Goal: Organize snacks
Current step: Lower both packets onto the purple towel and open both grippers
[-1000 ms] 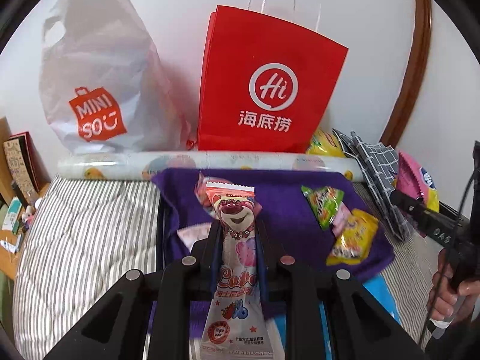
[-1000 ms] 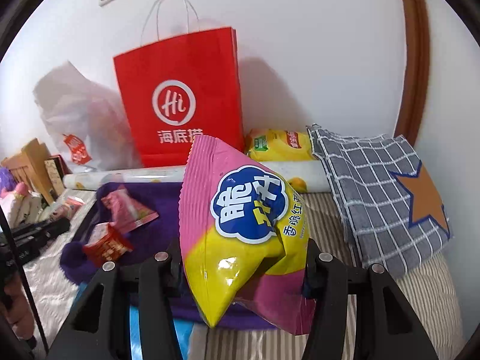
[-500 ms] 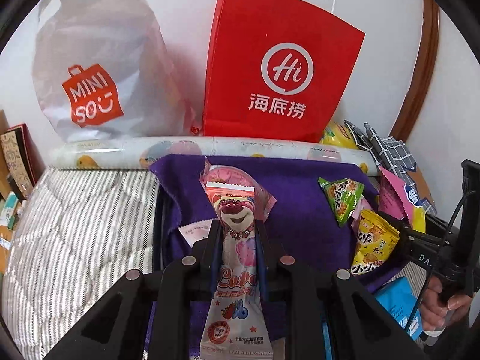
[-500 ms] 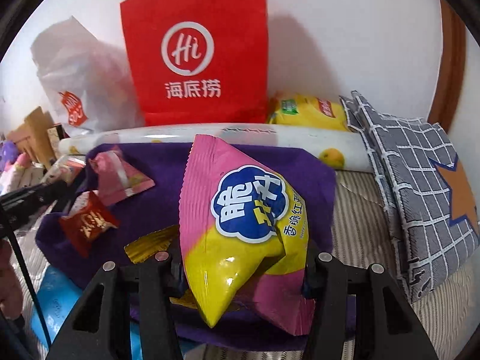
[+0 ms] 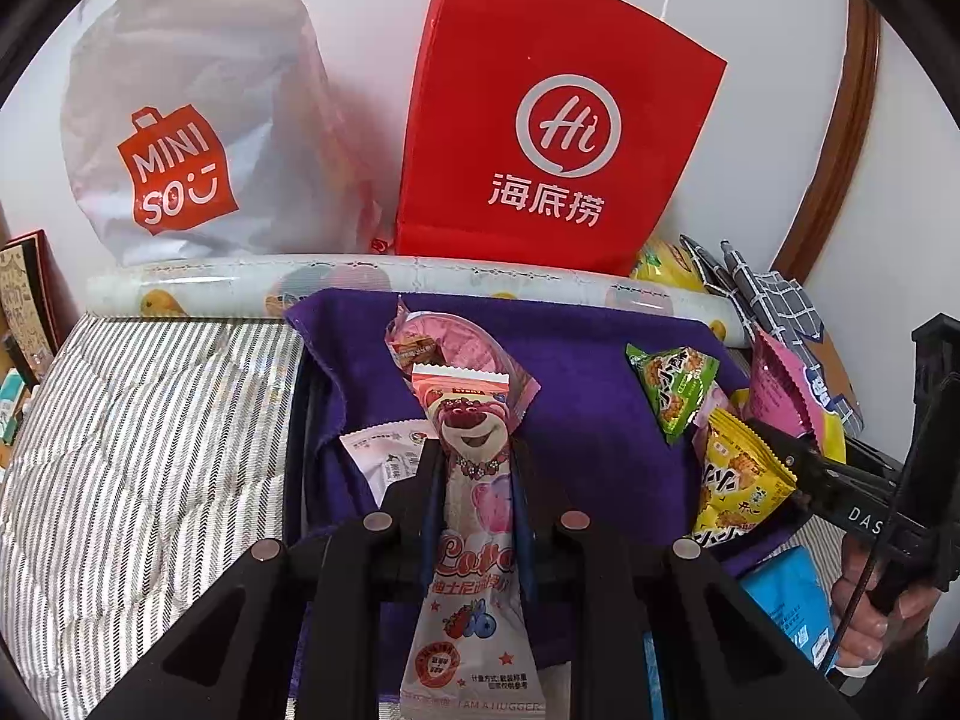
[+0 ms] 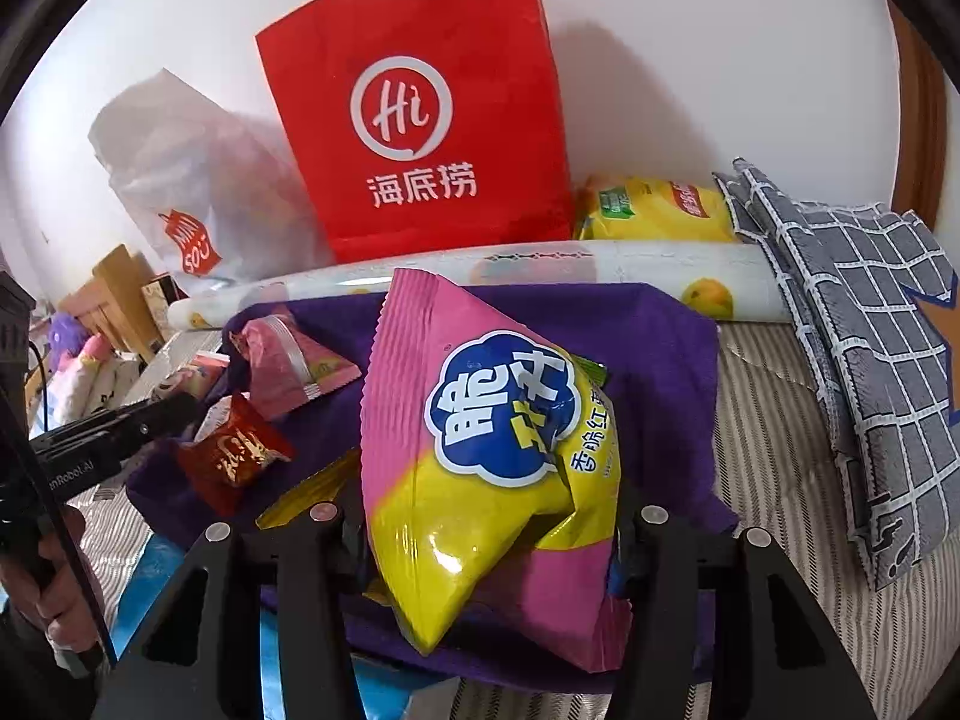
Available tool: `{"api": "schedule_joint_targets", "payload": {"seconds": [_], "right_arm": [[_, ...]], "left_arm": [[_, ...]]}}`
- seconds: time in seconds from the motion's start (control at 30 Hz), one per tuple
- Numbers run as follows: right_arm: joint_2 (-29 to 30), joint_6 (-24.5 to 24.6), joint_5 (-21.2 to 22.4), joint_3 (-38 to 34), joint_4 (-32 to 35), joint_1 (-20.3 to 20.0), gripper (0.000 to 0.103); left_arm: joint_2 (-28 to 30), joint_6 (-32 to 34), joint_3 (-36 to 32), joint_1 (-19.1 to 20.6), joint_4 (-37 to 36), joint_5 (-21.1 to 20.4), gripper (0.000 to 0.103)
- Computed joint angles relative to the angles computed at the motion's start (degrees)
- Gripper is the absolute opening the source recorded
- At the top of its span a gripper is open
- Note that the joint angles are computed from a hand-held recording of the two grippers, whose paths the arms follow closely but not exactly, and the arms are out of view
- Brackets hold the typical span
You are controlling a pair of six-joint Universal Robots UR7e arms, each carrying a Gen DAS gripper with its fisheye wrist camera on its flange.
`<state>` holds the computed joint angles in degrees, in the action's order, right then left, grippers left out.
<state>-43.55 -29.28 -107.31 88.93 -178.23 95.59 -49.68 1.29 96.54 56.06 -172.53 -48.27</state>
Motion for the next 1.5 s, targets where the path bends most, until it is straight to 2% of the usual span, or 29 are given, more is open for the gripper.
{"api": "schedule_joint_targets", "payload": {"seconds": [0.07, 0.17, 0.2, 0.57, 0.77, 0.9, 1.1, 1.13, 1.17, 1.2, 1.27, 1.5], "right_arm": [[0.06, -0.34, -0.12, 0.0, -0.37, 0.03, 0.057], [-0.18, 0.33, 0.07, -0.18, -0.09, -0.12, 0.076], [-0.33, 0.58, 0.29, -0.12, -0.14, -0.19, 0.078], [-2.27, 1.37, 3.31, 1.16, 0.81, -0.51, 0.078], [-2.4, -1.2, 1.75, 2.03, -3.48, 0.09, 0.078], [-2.88, -0.37, 1.95, 2.16, -3.48, -0.16, 0.078], [-2.97, 0.49, 0.92, 2.36, -4.52, -0.24, 0.078], [-2.83, 0.37, 0.47, 2.3, -4.83, -0.14, 0.078], [-2.72, 0.19, 0.14, 2.3, -5.12, -0.05, 0.078], [-2.65, -0.01, -0.03, 2.33, -5.33, 0.03, 0.078], [-2.38, -0.68, -0.52, 2.39, -5.96, 0.25, 0.078], [-1.36, -2.87, -3.08, 2.65, -9.76, 1.48, 0.078]], "left_arm": [[0.0, 0.16, 0.01, -0.06, -0.06, 0.02, 0.02], [-0.07, -0.01, 0.02, 0.03, -0.13, -0.38, 0.02], [-0.11, -0.15, -0.01, 0.1, -0.01, -0.56, 0.02], [-0.3, -0.18, 0.13, 0.39, 0.45, -2.48, 0.02], [0.23, -0.35, -1.29, 0.22, 2.69, -4.07, 0.02], [1.9, -1.17, -3.93, -0.15, 5.7, -1.63, 0.02], [2.19, -1.73, -3.85, 0.31, 4.6, -2.92, 0.023], [2.06, -1.59, -3.66, 0.26, 4.22, -2.88, 0.025], [1.82, -1.38, -3.34, 0.17, 3.64, -3.03, 0.03], [1.6, -1.26, -3.1, 0.11, 3.23, -3.18, 0.04], [1.11, -0.77, -2.01, -0.15, 1.04, -3.17, 0.048], [-0.82, 1.15, 0.68, -1.15, -1.82, -1.77, 0.051]]}}
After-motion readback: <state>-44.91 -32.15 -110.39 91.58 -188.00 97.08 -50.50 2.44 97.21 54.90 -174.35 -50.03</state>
